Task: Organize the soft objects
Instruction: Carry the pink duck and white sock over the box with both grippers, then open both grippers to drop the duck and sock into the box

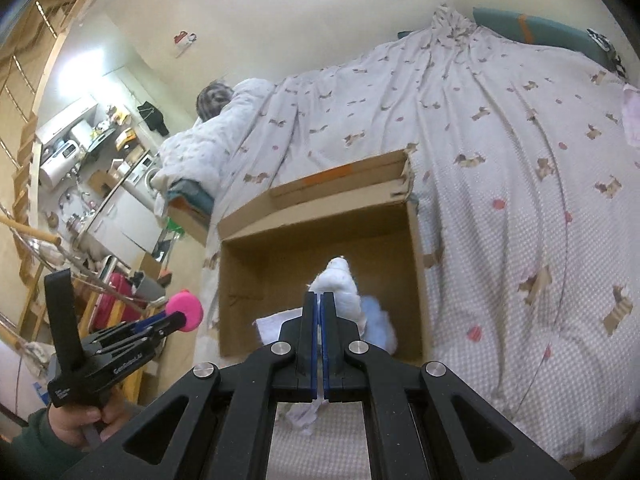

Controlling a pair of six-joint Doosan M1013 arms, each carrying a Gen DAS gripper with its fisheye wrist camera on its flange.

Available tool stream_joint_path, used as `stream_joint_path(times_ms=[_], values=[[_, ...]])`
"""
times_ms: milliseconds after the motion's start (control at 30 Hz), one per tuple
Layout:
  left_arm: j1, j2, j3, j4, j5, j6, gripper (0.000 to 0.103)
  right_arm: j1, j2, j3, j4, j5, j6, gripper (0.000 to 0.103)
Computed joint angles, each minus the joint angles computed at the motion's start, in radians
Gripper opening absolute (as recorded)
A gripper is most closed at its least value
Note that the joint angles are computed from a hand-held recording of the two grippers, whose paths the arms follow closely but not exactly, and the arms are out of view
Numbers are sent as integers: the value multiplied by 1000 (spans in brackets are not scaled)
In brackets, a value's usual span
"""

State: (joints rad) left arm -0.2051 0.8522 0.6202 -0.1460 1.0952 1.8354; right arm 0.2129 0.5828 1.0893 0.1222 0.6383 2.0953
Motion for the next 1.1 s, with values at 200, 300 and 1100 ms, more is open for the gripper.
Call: stream_joint_path(times_ms=[200, 300, 1100], values=[[-5, 53, -72, 1, 18, -7, 18, -20, 38, -22, -17, 13, 41, 3], [-8, 65, -71, 13, -18, -15, 18, -27, 46, -9, 3, -18, 41, 3], [-35, 85, -8, 25, -78, 57, 18, -17, 148, -142, -31, 169, -53, 3]])
